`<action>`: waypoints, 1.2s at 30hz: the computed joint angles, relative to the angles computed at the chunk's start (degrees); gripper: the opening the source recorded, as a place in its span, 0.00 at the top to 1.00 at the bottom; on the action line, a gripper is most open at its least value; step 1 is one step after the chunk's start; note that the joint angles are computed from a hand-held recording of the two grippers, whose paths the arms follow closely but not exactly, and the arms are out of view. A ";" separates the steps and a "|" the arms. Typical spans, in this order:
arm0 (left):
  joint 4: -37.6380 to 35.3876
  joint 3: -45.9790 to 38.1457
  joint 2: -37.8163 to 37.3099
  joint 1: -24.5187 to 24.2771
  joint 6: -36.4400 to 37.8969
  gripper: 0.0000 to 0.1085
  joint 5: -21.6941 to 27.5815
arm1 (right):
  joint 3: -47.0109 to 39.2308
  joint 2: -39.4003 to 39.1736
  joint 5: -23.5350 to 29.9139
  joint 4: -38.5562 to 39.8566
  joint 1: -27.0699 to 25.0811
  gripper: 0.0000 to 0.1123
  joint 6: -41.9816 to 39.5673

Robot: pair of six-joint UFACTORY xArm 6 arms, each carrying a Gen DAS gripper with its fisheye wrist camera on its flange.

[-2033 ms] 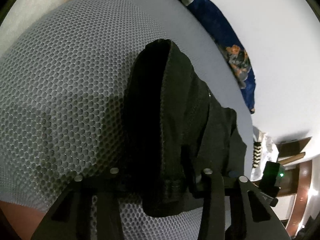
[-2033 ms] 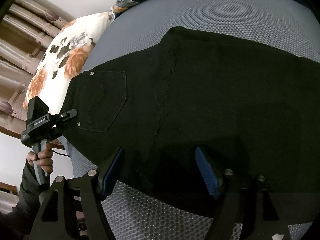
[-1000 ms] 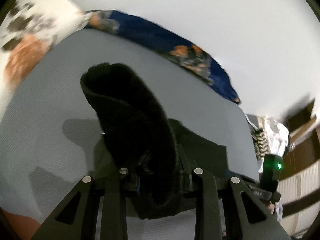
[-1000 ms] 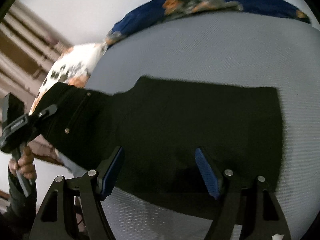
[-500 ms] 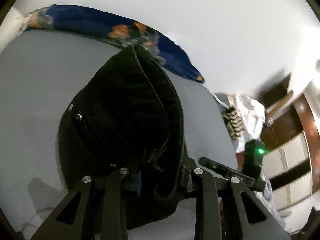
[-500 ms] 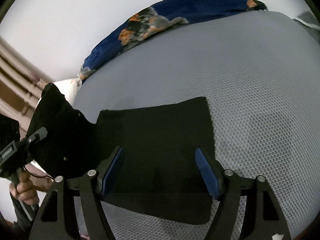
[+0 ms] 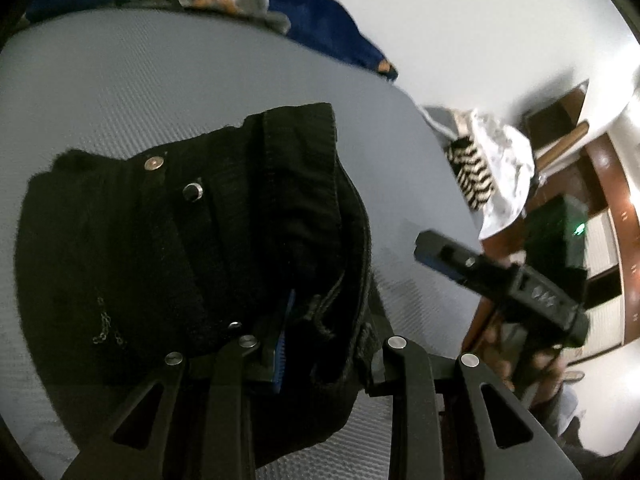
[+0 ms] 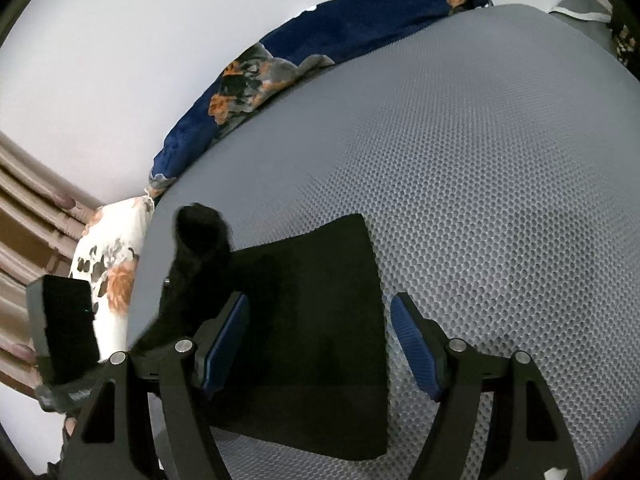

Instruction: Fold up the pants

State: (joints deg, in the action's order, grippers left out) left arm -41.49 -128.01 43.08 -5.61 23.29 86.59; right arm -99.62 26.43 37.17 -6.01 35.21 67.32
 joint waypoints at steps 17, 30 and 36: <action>6.74 15.40 -11.87 -3.12 8.77 0.41 -10.35 | 0.76 1.85 -2.82 8.62 -0.14 0.36 -6.15; 17.30 19.72 -13.09 6.17 2.66 0.41 -19.32 | -4.88 8.21 -2.77 34.39 -1.09 0.45 -31.55; 18.11 21.72 -13.48 7.96 0.60 0.41 -20.04 | -9.65 12.09 -1.23 39.80 -1.99 0.48 -39.06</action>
